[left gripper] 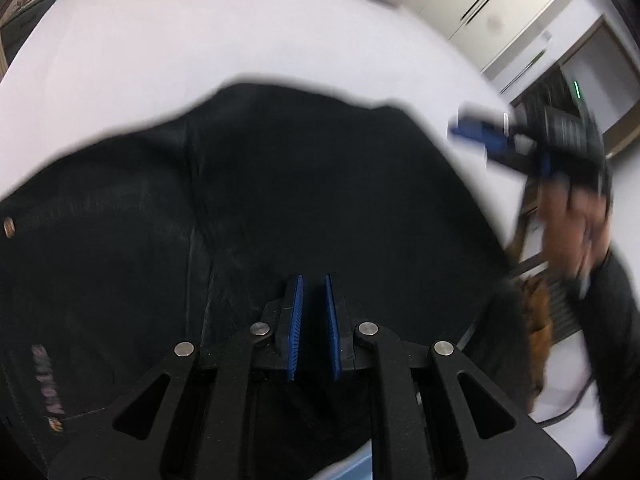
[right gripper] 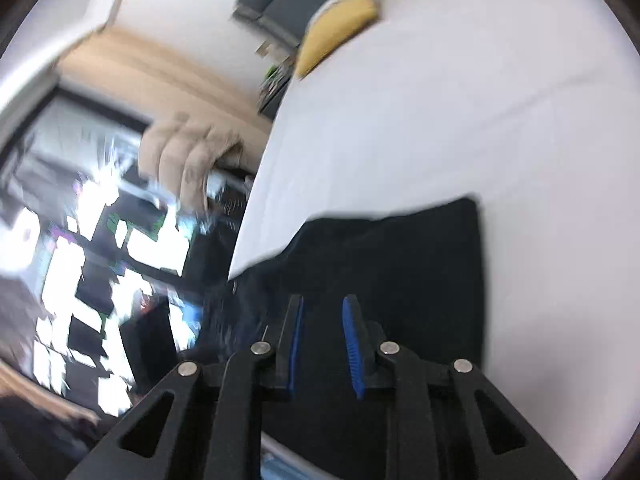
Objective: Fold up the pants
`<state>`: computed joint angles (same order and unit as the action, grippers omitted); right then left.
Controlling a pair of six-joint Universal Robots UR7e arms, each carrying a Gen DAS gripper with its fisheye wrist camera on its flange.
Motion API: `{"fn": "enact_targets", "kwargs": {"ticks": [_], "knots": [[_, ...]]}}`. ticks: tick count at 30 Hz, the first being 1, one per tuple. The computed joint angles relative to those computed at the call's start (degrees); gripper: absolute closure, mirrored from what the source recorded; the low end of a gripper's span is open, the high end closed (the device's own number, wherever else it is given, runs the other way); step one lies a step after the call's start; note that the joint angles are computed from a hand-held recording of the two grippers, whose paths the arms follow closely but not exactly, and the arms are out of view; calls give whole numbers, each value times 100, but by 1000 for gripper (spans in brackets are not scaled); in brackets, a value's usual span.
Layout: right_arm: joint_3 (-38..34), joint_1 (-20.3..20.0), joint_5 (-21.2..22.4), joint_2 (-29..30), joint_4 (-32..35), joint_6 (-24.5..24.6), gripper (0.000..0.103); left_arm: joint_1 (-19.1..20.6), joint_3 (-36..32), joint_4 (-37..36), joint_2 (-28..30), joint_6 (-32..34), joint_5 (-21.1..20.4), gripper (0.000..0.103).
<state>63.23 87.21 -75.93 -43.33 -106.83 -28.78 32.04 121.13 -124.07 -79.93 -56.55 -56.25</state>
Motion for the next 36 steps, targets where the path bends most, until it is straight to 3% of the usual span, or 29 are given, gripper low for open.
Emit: {"fn": "enact_targets", "kwargs": {"ticks": [3, 5, 7, 11, 14, 23, 29, 31, 32, 33, 36], "knots": [[-1093, -84, 65, 755, 739, 356, 79, 19, 393, -685, -182, 189, -10, 92], [-1186, -105, -61, 940, 831, 449, 80, 25, 433, -737, -154, 223, 0, 92], [-1339, -127, -268, 1133, 999, 564, 102, 30, 436, -717, -134, 208, 25, 92], [-1258, -202, -181, 1021, 1243, 490, 102, 32, 508, -821, -156, 220, 31, 92], [-879, -218, -406, 698, 1377, 199, 102, 53, 624, -831, -351, 239, 22, 93], [1155, -393, -662, -703, 692, -8, 101, -5, 856, -959, -539, 251, 126, 93], [1853, -486, -902, -1252, 503, -9, 101, -206, 938, -773, -780, 49, 200, 92], [2054, -476, -1114, -1472, 340, -150, 86, -411, 971, -513, -980, -204, 342, 92], [2169, -485, -998, -1624, 234, -183, 84, -606, 997, -195, -1169, -470, 473, 92], [2206, -530, -717, -1722, 240, -234, 78, -726, 1013, 4, -1307, -624, 545, 92], [2391, -562, 466, -1978, -77, -394, 44, -1445, 1273, 946, -2299, -1798, 887, 92]]}}
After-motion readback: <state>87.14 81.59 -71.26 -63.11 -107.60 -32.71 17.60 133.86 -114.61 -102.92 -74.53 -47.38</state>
